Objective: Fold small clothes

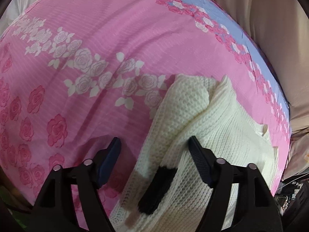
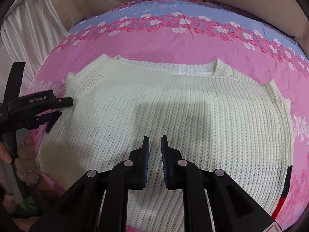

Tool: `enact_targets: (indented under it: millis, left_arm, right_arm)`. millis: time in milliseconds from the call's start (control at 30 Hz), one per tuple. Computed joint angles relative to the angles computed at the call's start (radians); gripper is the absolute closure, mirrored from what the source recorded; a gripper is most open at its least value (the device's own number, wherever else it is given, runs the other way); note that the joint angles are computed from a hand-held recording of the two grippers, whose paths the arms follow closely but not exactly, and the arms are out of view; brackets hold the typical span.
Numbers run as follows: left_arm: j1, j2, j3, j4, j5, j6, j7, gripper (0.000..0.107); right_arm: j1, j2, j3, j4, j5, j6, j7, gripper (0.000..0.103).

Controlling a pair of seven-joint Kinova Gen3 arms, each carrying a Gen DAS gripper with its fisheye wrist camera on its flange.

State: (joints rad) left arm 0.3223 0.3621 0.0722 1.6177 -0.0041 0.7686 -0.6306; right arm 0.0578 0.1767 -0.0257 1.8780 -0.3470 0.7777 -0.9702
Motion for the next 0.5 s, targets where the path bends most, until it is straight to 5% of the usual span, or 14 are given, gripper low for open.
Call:
enact_targets:
  millis: [67, 100, 133, 267, 500]
  left_arm:
    - [0.026, 0.008, -0.026, -0.012, -0.009, -0.003, -0.005, 0.035]
    - [0.011, 0.003, -0.017, -0.003, 0.006, -0.024, -0.029, 0.049]
    - [-0.022, 0.001, 0.011, 0.010, 0.038, -0.060, -0.062, 0.079]
    - [-0.141, -0.038, 0.109, 0.060, 0.179, -0.147, -0.122, 0.087]
    - [-0.037, -0.116, 0.099, -0.064, 0.251, -0.144, -0.137, 0.087]
  right_arm:
    - [-0.008, 0.018, 0.003, 0.006, 0.020, -0.004, -0.018, 0.091]
    - [0.001, 0.022, 0.000, 0.012, 0.006, -0.011, -0.007, 0.091]
    - [0.010, 0.023, -0.004, 0.018, -0.009, -0.018, 0.009, 0.091]
    - [0.028, 0.024, -0.009, 0.015, -0.029, -0.010, 0.051, 0.091]
    - [0.120, 0.015, 0.004, 0.020, -0.164, 0.054, 0.204, 0.091]
